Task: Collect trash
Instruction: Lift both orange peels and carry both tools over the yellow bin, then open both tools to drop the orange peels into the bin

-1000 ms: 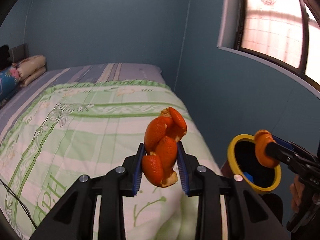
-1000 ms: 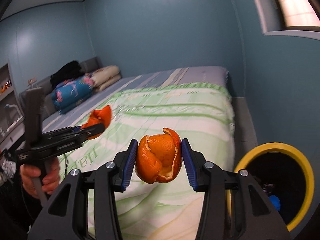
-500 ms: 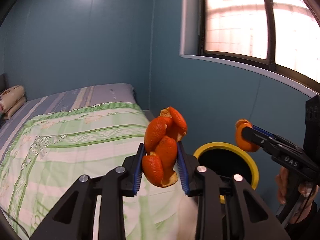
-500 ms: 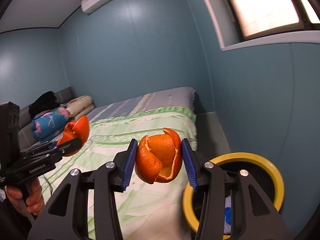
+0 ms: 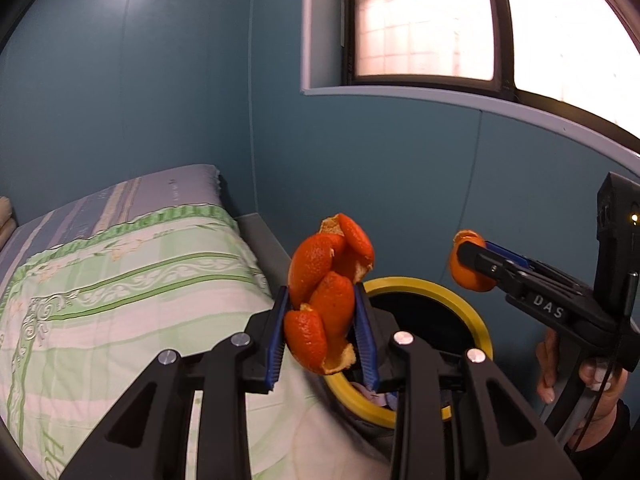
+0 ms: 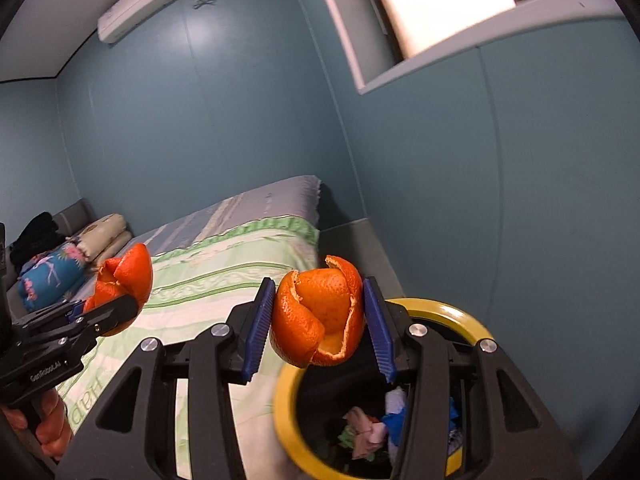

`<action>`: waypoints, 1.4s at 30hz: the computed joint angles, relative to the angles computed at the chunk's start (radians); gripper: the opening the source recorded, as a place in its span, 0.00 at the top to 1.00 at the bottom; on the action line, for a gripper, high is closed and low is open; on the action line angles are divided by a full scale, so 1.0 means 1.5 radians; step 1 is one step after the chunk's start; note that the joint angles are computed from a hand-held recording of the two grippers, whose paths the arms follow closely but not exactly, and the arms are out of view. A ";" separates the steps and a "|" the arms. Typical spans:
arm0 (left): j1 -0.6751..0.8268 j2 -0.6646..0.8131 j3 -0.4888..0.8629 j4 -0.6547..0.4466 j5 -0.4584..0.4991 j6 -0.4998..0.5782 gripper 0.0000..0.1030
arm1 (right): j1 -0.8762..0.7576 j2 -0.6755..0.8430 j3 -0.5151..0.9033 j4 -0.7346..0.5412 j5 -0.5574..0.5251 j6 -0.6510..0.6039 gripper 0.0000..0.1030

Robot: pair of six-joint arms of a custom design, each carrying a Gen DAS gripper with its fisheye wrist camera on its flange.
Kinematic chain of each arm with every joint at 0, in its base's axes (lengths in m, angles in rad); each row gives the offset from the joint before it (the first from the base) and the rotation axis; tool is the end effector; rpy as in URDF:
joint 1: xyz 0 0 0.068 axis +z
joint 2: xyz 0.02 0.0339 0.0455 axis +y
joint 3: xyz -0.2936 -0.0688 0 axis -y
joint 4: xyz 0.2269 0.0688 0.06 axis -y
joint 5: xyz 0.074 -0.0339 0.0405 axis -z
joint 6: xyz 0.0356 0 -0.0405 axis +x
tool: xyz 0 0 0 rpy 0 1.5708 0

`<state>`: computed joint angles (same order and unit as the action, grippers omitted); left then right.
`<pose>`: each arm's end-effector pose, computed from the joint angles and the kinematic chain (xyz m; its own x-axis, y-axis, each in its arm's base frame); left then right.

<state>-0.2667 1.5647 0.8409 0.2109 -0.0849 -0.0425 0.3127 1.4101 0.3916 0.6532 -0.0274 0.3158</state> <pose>0.3127 -0.0823 0.2481 -0.4811 0.0875 -0.8723 0.1710 0.9853 0.0046 0.2333 0.0765 0.2025 -0.4262 0.1885 -0.8848 -0.2099 0.9308 0.2994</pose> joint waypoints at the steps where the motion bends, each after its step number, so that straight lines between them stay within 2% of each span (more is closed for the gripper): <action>1: -0.005 0.009 0.003 0.005 -0.001 0.000 0.72 | -0.005 0.003 -0.004 0.005 0.001 0.001 0.59; 9: -0.027 0.119 0.072 0.008 0.018 -0.028 0.72 | -0.080 0.080 0.005 0.034 -0.016 0.013 0.58; 14: -0.022 0.189 0.110 0.005 0.052 -0.055 0.72 | -0.102 0.135 0.022 0.046 -0.030 0.020 0.58; 22: -0.017 0.296 0.181 -0.025 0.099 -0.077 0.72 | -0.103 0.213 0.088 0.018 -0.032 0.030 0.58; 29: -0.018 0.352 0.215 -0.042 0.112 -0.084 0.71 | -0.119 0.273 0.127 -0.002 -0.054 0.043 0.58; 36: -0.015 0.367 0.223 -0.046 0.118 -0.094 0.71 | -0.121 0.294 0.150 -0.012 -0.059 0.049 0.55; 37: -0.012 0.368 0.227 -0.049 0.119 -0.095 0.70 | -0.123 0.293 0.149 -0.013 -0.064 0.048 0.54; 39: -0.008 0.361 0.217 -0.040 0.125 -0.099 0.58 | -0.128 0.294 0.151 -0.014 -0.069 0.050 0.52; 40: -0.006 0.352 0.201 -0.024 0.121 -0.104 0.46 | -0.128 0.293 0.150 -0.012 -0.066 0.051 0.50; 41: -0.004 0.344 0.190 -0.013 0.117 -0.107 0.40 | -0.127 0.291 0.149 -0.012 -0.059 0.052 0.47; 42: 0.000 0.337 0.184 -0.007 0.119 -0.108 0.40 | -0.127 0.288 0.149 -0.013 -0.054 0.053 0.45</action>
<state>-0.2674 2.0706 1.1167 0.2008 0.0943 -0.2050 0.1221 1.8418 0.6150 0.6336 -0.1083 0.3960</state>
